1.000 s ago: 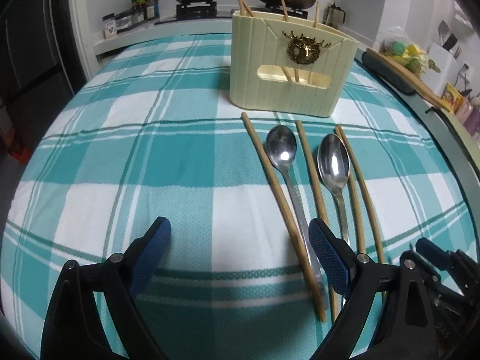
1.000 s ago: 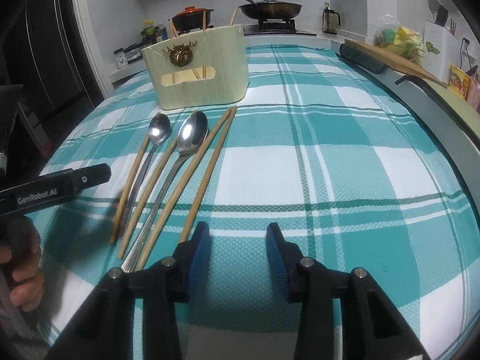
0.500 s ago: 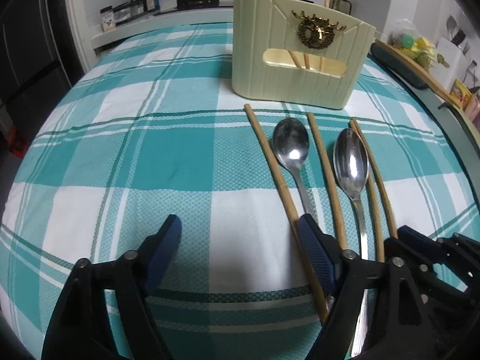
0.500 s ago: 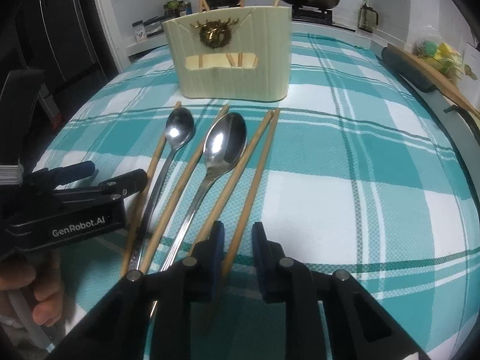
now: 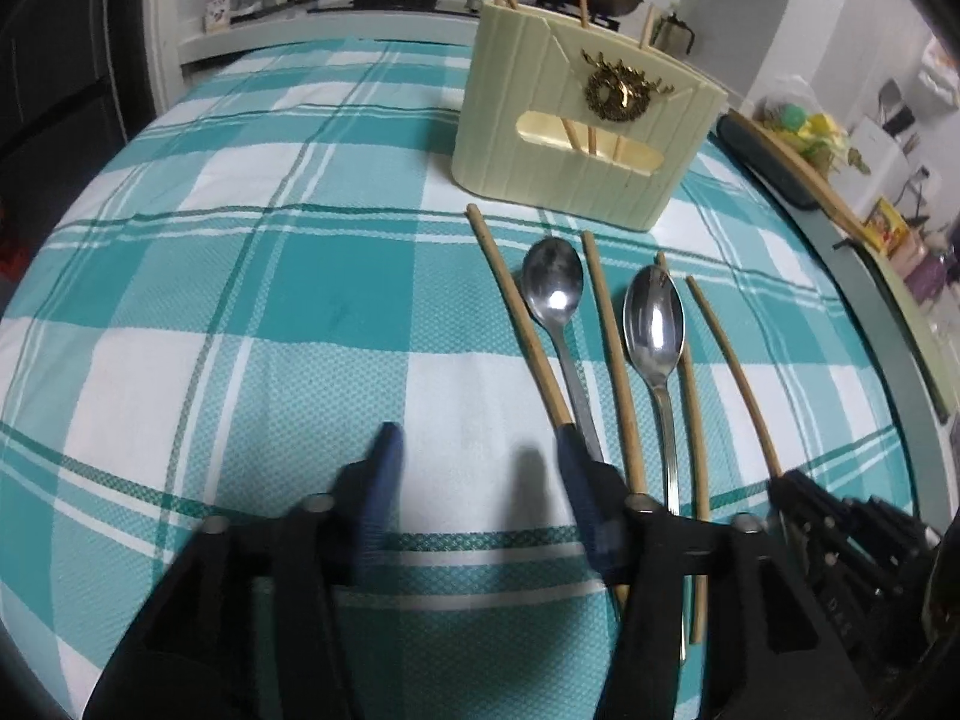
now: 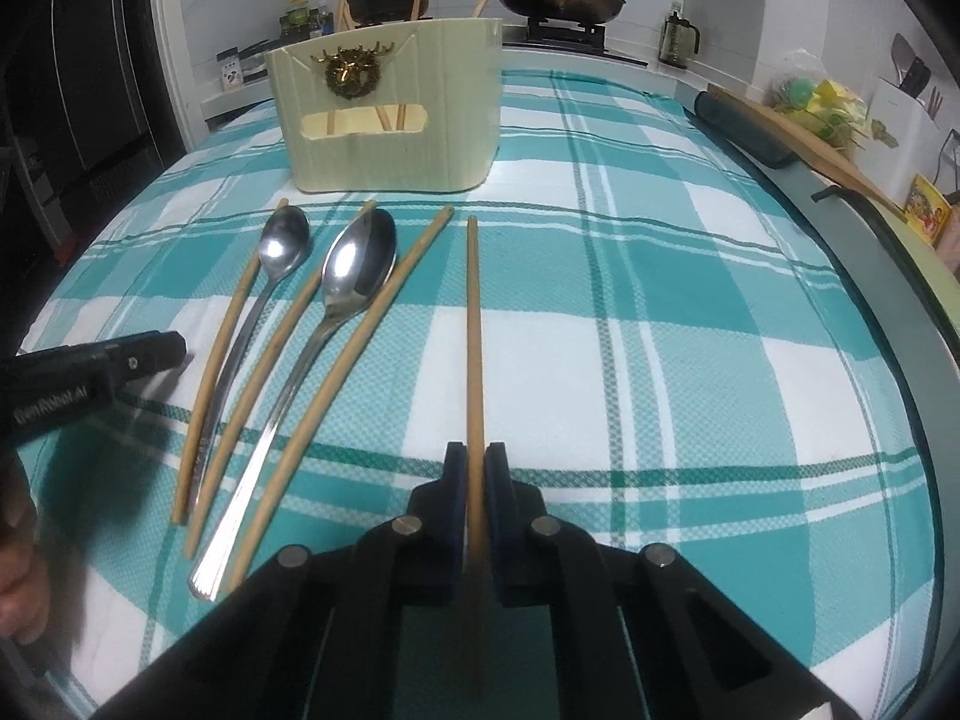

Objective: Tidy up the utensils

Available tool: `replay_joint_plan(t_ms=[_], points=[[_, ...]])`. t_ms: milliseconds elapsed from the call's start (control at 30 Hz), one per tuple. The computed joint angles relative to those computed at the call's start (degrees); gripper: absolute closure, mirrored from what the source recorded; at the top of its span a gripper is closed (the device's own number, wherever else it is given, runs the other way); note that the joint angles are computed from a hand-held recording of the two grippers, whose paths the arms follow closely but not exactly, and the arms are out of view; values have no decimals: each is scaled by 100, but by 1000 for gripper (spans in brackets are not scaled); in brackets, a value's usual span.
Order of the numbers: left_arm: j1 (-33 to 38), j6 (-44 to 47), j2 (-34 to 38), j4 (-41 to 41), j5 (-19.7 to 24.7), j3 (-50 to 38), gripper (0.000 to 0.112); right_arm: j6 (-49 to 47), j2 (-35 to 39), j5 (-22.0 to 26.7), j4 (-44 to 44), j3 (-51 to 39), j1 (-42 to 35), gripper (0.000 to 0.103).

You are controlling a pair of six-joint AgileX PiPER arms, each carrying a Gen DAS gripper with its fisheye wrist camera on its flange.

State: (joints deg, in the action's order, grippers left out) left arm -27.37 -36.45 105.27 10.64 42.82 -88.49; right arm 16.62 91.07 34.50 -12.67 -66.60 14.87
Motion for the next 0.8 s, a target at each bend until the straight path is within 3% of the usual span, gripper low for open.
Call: replay_joint_plan(t_ms=[100,267,333,467,800], points=[[25,12,230,-63,15,-349,45,181,-175,-88,-186,239,35,97],[-176,-207,1007,604,629,-1263,46,356,-267,-189,-362,383,82,97],[-299,-241,1077,956,795,-1333,58,294,-280,-265,-324,425,51,97],[-353,-241,759,1189,542,-810,105,159,-339,-409,-211,532,-20,97],[-399,-491,-657,1203,186,1136,107,62,-677,-285,-87,823,-113,97]])
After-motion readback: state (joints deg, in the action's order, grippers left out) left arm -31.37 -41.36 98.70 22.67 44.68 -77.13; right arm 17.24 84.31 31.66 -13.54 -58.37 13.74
